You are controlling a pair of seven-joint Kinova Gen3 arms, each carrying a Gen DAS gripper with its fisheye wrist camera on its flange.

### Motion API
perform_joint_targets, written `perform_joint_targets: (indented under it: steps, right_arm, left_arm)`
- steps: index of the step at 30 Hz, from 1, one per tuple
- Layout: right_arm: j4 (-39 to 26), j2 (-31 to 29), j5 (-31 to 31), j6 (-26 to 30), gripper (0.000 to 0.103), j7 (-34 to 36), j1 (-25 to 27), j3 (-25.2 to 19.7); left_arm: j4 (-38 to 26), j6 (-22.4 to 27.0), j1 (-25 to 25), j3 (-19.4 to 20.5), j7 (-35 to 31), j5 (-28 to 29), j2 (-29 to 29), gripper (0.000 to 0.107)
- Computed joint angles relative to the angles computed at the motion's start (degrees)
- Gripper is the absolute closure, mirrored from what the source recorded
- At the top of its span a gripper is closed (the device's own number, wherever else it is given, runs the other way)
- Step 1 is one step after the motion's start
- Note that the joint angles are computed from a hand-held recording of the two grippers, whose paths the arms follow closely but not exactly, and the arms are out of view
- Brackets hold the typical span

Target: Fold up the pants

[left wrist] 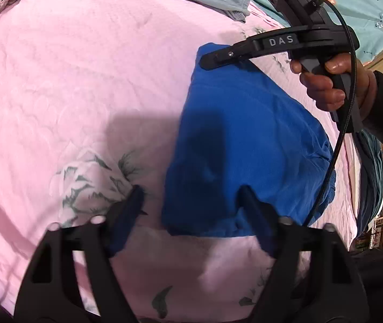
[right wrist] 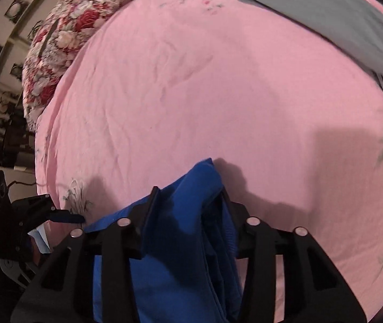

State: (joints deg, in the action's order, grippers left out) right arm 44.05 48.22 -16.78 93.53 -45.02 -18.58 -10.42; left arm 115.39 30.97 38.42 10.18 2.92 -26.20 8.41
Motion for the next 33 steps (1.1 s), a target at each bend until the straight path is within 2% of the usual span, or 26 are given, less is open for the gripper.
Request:
perform_joint_targets:
  steps: [1,2,3,6,10,13,16,17,18,19,21,24,26,28,29,31,33]
  right_arm:
    - [0.0,0.0,0.4,0.1,0.074,0.0,0.5,-1.1]
    - [0.4,-0.2,-0.1,0.0,0.084,0.5,0.5,-1.2]
    - [1.8,-1.2,-0.6,-1.1,0.087,2.0,0.4,-0.8]
    - [4.4,-3.3,-2.2,-3.3,0.090,4.6,2.0,-1.6]
    - [4.4,-2.3,-4.1,-4.0,0.090,4.9,3.1,-1.5]
    - [7.3,-2.2,-4.4,-7.1,0.090,6.5,3.4,-1.8]
    - [8.0,-1.8,-5.6,-7.9,0.091,5.8,4.1,-2.1]
    - [8.1,-2.1,-5.5,-7.9,0.089,5.5,3.9,-1.9]
    - [7.1,-2.3,-5.0,-7.0,0.080,4.2,3.5,-1.3]
    - [5.5,-2.1,-5.0,-5.1,0.078,3.5,3.8,-1.3]
    - [3.4,-3.0,-7.9,-1.9,0.076,4.0,6.9,-2.7]
    - [0.6,-4.0,-12.5,4.2,0.075,5.5,12.2,-4.0]
    - [-0.5,-4.5,-13.6,7.9,0.075,6.4,14.6,-3.5]
    - [-0.1,-4.9,-13.6,10.8,0.075,7.4,17.0,-2.5]
    - [1.0,-5.4,-13.3,10.9,0.074,8.0,17.8,-1.9]
    - [3.1,-6.1,-12.3,10.4,0.070,8.9,19.2,-0.5]
    - [5.5,-6.6,-11.1,9.6,0.062,9.3,20.1,0.6]
  left_arm:
    - [0.0,-0.6,-0.3,0.7,0.4,0.4,0.1,0.062]
    - [-0.4,-0.3,0.1,0.6,1.1,0.3,0.3,0.064]
    - [-1.1,0.8,1.6,-0.1,2.7,-0.5,0.5,0.070]
    - [-2.0,2.3,3.0,-0.1,5.8,-2.3,0.6,0.083]
    - [-2.9,4.3,4.2,0.1,10.3,-3.9,1.3,0.085]
    - [-2.6,5.6,4.6,0.9,14.1,-5.7,1.7,0.085]
    - [-1.5,6.7,-1.5,7.5,15.7,-7.3,1.5,0.084]
    - [-2.0,8.7,-3.0,9.0,14.4,-6.3,1.3,0.082]
    - [-3.6,11.0,-3.5,9.4,12.2,-4.6,1.6,0.080]
    - [-5.2,13.3,-3.2,8.8,9.8,-2.3,1.5,0.069]
    - [-7.4,18.0,0.5,4.6,7.6,0.3,0.5,0.051]
    - [-10.1,25.0,8.4,-0.3,8.3,-2.6,-1.8,0.051]
    - [-13.5,28.2,10.6,-0.6,6.6,-5.3,-1.6,0.051]
    - [-17.2,27.8,8.5,1.6,2.4,-5.9,0.3,0.051]
    - [-18.5,26.1,6.0,4.3,0.9,-6.4,1.5,0.051]
    - [-21.6,21.5,3.4,7.0,-3.6,-6.3,5.2,0.051]
    - [-25.0,19.0,2.2,9.6,-8.2,-6.0,9.2,0.051]
